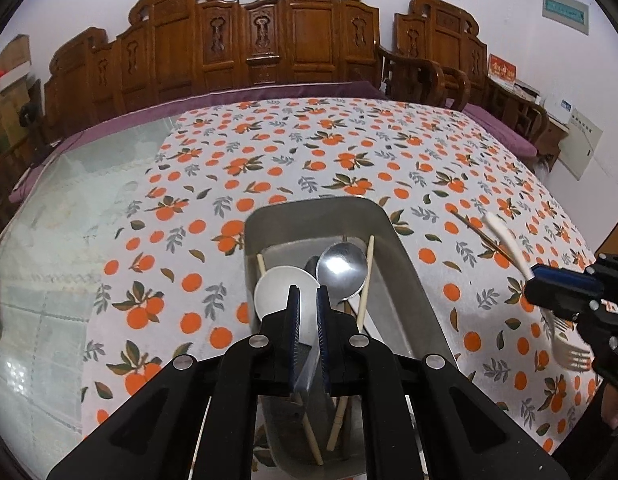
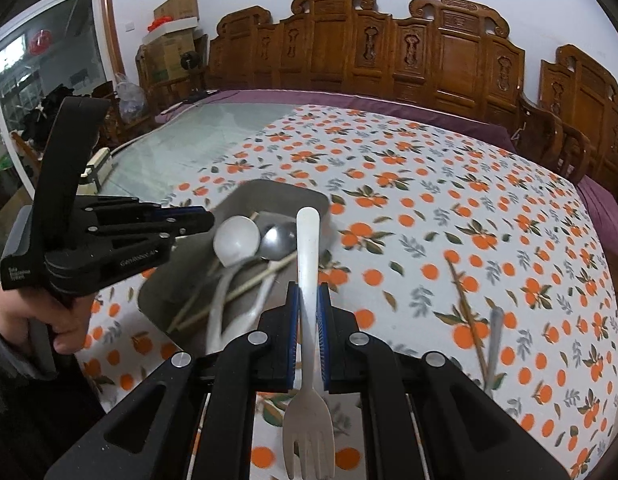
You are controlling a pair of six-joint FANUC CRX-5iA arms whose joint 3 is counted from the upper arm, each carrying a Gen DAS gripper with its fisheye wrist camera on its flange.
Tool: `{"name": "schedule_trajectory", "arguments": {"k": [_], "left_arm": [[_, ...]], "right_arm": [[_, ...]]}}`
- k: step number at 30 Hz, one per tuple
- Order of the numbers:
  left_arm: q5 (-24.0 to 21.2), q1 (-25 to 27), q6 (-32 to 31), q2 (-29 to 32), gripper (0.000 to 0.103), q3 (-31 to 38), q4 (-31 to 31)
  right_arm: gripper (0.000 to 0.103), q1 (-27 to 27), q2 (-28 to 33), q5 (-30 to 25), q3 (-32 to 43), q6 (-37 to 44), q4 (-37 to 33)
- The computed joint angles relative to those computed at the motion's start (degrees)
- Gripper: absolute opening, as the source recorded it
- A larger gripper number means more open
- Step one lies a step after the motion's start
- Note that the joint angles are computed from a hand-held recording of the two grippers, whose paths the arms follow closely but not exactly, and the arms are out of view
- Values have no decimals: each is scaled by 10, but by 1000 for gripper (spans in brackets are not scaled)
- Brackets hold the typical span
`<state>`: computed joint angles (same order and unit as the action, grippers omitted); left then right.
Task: Organize utensils
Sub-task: 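Carry the metal spoon into the grey tray and open the left tool, then carry the white plastic fork over the grey tray and open the right tool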
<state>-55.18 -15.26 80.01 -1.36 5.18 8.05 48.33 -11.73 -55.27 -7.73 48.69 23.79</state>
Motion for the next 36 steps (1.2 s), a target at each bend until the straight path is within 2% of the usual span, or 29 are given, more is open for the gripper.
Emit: {"name": "schedule_trajectory", "arguments": {"k": [1, 6, 8, 9, 11, 17, 24, 36], "left_arm": [[1, 2, 0, -1, 9, 1, 2], [16, 18, -3, -10, 28, -4, 16], [22, 24, 3, -13, 42, -2, 8], [24, 26, 5, -15, 45, -2, 5], [29, 33, 10, -15, 46, -1, 1], [34, 50, 17, -17, 67, -1, 4], [46, 80, 1, -25, 87, -13, 37], [47, 99, -10, -31, 88, -16, 45]], "right_arm": [[10, 0, 5, -1, 7, 2, -3], [10, 2, 29, -10, 41, 8, -11], [10, 2, 41, -16, 56, 13, -15], [10, 3, 45, -18, 61, 13, -14], [10, 4, 55, -23, 73, 16, -16], [10, 6, 80, -30, 102, 20, -19], [10, -1, 105, -22, 125, 9, -37], [10, -22, 160, -5, 165, -11, -96]]}}
